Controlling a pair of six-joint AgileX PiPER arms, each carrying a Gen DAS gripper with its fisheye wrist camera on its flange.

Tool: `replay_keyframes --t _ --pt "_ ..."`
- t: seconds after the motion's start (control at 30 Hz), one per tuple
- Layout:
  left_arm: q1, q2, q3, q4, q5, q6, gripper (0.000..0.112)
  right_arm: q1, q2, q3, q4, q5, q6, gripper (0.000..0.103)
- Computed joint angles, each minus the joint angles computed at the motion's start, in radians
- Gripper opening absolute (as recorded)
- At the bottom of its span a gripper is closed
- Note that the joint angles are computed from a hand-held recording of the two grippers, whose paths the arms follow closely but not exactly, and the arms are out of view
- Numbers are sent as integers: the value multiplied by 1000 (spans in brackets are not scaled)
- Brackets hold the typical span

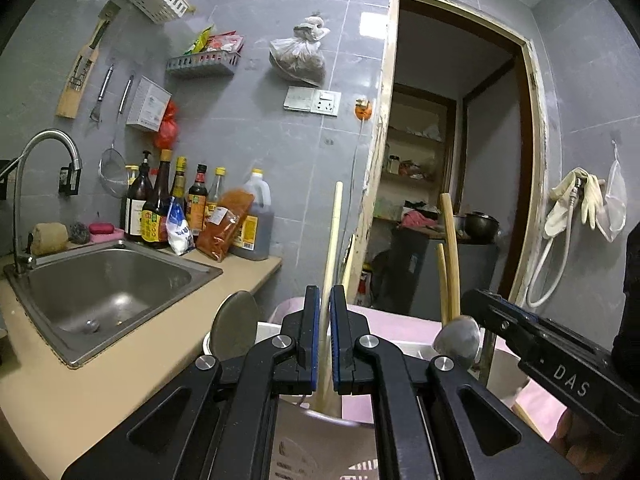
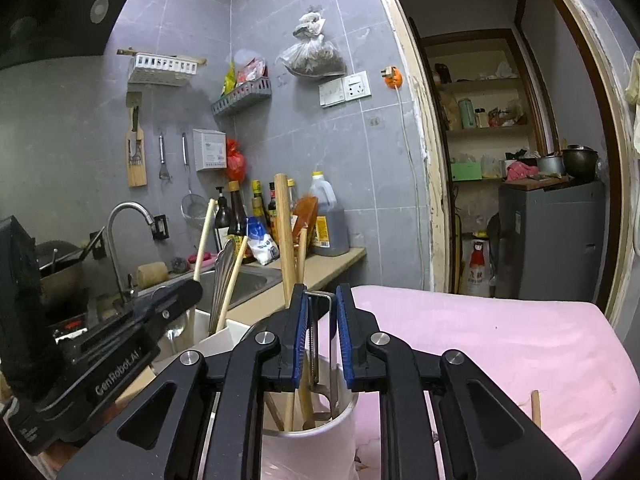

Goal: Organize utensils
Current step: 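Lower the peeler and chopstick into the caddy and open both tools, then grasp a thin chopstick with the right tool while the left tool grasps the last chopstick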

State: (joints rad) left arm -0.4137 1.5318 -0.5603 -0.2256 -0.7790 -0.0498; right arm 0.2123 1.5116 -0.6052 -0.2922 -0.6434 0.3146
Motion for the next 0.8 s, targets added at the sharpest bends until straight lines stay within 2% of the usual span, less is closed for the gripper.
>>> replay_keyframes --t 0.1,0.17,0.37,0.43,0.5,0.57,0.7,0.73,0.8 --pt "22 -17 8 61 25 -59 3 -4 -1 4 -17 -14 16 17" --pt "36 -32 18 91 37 -93 3 -6 -5 12 -27 -31 22 26" --pt "92 -82 25 226 92 -238 5 4 -32 28 -1 -54 -5 26" --pt "104 -104 25 266 119 -275 12 5 -49 35 18 -57 -18 27" --pt "122 -128 23 338 147 -345 37 -2 -70 42 28 -53 -20 29" --pt "133 -152 25 389 164 -407 41 -18 -94 50 27 -43 -21 36" --pt "82 -206 4 295 258 -303 42 -90 -175 91 -3 -25 12 46" --pt "63 -221 2 254 276 -262 44 -107 -196 101 -8 -17 17 49" --pt "25 -244 1 182 299 -194 57 -172 -253 124 -67 4 61 50"
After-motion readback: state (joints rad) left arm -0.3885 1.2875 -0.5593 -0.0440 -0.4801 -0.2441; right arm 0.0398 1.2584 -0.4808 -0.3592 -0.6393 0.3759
